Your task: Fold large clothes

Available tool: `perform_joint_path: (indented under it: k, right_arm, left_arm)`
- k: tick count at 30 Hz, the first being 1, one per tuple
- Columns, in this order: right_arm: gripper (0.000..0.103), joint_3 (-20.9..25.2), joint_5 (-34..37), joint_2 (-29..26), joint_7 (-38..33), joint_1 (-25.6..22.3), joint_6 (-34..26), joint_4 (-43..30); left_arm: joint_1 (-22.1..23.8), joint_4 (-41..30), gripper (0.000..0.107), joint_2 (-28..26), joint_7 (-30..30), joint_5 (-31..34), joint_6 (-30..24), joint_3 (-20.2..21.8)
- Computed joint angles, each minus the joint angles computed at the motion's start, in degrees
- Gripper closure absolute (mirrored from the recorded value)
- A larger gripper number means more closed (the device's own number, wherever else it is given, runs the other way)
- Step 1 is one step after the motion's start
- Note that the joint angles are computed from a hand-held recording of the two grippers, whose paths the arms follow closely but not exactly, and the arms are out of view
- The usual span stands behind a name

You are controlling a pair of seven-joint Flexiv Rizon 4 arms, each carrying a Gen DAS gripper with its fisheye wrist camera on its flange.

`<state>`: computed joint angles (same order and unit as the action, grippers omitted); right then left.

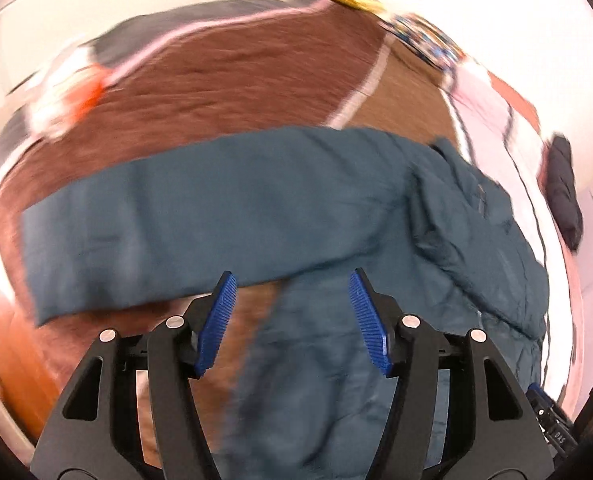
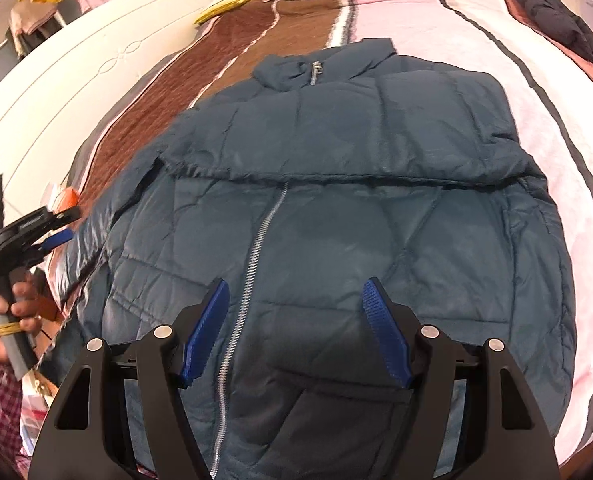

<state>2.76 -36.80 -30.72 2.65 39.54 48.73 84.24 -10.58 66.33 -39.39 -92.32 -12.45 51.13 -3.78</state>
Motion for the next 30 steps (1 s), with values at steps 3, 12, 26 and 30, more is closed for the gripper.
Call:
perform_joint_path:
  k: [3, 12, 26, 30]
  right_arm:
    - [0.034, 0.2, 0.3, -0.7, -0.8, 0.1, -0.2, -1.1]
    - [0.034, 0.2, 1.8, -3.1, -5.6, 1.4, -3.0, -6.0]
    - [0.034, 0.1, 2.2, -3.0, -5.6, 2.0, -5.1, -6.3]
    - [0.034, 0.1, 2.4, -3.4, -6.3, 2.1, -5.4, -6.8]
  left_arm:
    - [2.5, 6.3, 0.047, 3.4, -1.6, -1.8, 3.5, 0.6]
    - [10.7, 17.8, 0.045, 4.7, -3.2, -18.1, 8.4, -5.8]
    - [8.3, 14.0, 0.045, -1.7, -15.6, -17.8, 8.9, -2.2]
    - [7.1, 12.3, 0.053, -3.0, -20.0, -14.4, 11.7, -0.2]
